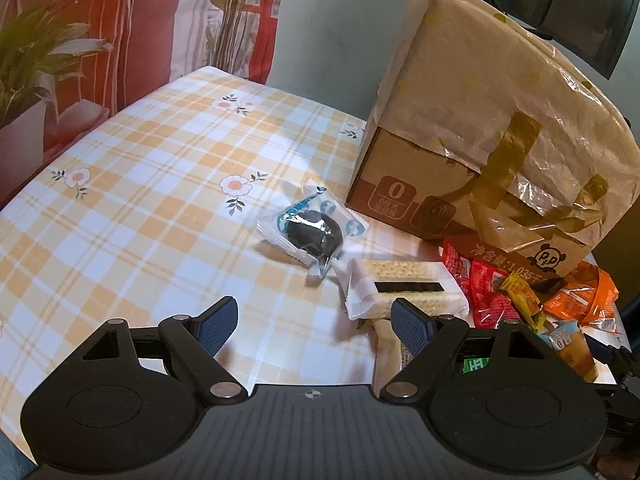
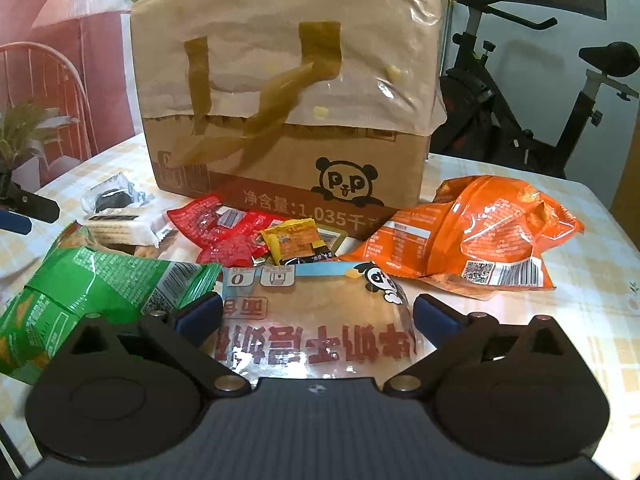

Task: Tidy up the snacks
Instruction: 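Grasp the black-wrapped candy with the left gripper while the right gripper grasps the clear bread packet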

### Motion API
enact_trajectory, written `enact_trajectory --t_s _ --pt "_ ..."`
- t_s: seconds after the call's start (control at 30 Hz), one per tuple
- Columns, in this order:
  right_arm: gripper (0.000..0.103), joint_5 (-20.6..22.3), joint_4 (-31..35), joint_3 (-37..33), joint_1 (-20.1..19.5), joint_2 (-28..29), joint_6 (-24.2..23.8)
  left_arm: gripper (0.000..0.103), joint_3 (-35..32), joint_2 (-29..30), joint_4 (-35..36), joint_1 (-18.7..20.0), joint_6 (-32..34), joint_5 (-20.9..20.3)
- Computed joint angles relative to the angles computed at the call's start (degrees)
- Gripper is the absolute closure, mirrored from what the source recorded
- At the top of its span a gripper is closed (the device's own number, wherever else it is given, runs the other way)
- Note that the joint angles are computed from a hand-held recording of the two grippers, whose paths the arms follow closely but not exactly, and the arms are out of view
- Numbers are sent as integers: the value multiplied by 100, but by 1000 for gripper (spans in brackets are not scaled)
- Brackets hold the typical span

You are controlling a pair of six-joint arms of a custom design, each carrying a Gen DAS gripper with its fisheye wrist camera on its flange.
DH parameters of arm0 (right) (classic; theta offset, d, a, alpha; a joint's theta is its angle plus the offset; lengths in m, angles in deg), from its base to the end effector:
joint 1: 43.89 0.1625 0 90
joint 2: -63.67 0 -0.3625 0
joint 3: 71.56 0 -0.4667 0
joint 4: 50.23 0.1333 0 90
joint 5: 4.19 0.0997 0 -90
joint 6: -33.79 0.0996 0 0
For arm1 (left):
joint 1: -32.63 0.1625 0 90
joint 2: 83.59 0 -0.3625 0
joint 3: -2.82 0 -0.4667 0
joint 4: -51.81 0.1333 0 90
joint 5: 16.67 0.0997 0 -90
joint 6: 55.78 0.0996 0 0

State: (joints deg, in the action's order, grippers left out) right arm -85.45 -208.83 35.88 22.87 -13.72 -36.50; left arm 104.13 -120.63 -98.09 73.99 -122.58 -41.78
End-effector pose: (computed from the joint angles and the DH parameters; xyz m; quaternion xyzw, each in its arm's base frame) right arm -0.1092 -0.6305 0.2677 0.3987 -0.8529 0.2779 0.1905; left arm -0.2938 -0.5564 -0.0893 -0.1129 0.8360 -0.4361 0.3135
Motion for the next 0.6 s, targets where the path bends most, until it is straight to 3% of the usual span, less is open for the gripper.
enact_trajectory --t_s 0.17,0.3,0.47,0.6 --pt "6 79 161 -24 -21 -32 -45 18 23 -7 -12 -1 -13 18" --pt "25 139 189 21 -32 -77 -222 18 41 -28 27 11 -42 86" --pt "26 192 242 21 -42 -86 -254 18 -42 -36 -146 148 365 233" --pt "26 217 261 13 -52 -85 -257 18 -336 172 -685 369 1341 360"
